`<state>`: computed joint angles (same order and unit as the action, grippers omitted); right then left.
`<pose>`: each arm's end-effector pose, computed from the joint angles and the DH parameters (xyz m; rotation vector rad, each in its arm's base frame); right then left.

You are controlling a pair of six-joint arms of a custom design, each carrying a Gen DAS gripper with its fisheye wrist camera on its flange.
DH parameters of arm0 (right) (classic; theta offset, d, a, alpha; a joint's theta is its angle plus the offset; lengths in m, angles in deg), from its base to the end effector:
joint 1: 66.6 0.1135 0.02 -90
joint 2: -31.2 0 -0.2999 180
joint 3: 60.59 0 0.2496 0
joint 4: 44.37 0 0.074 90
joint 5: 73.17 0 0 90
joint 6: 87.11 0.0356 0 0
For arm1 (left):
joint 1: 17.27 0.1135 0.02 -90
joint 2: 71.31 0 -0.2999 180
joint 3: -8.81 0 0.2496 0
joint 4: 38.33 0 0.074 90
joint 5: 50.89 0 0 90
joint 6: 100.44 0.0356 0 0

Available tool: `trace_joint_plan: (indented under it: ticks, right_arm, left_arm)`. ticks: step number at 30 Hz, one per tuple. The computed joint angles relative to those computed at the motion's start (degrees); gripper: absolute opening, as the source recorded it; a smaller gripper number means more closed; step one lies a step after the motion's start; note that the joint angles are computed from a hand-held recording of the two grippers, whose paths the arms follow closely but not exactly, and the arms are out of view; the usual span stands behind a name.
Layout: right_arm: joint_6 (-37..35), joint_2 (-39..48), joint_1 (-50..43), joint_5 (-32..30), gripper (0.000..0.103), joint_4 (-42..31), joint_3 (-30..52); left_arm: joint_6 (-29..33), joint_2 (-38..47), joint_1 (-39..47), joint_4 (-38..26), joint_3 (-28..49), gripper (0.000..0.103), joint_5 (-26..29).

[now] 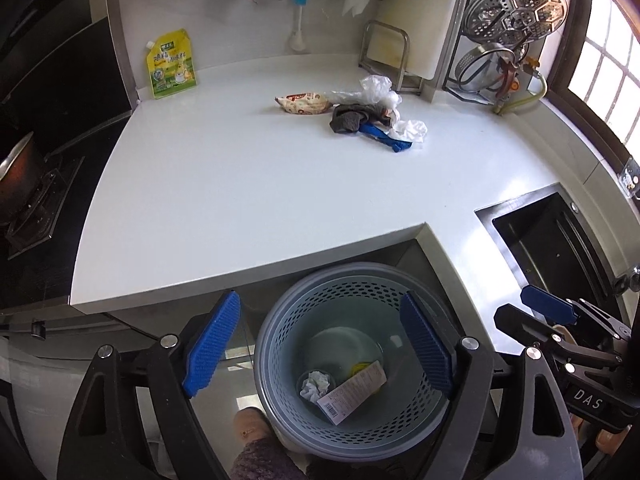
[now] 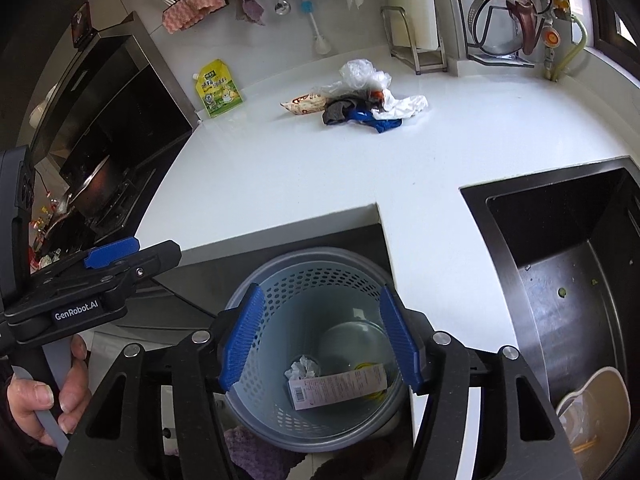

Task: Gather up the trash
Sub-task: 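Move both tools back toward the remaining trash pile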

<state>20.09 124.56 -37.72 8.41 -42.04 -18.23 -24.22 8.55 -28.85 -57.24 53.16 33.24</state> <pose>0.2311 0.1334 0.1369 -0.3209 2.4608 0.5342 0.2300 -0.0434 0.1748 -0.0896 2.5125 -0.0513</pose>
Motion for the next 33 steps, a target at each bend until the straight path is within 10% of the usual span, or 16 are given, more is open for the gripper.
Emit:
trace_joint_plan:
  ticks: [13,33]
  right_arm:
    - [1.07,4.53,0.19,5.33,0.065,-4.40,12.41]
    - [13.18,29.39,-2.74,17.72,0.066,-12.85,43.65]
  left_arm:
    - [9.39,7.56,9.14,1.73,10.15,0.084,7.83]
    - [24.65,44.48,16.24,-7.68,54.50,0.085,22.55]
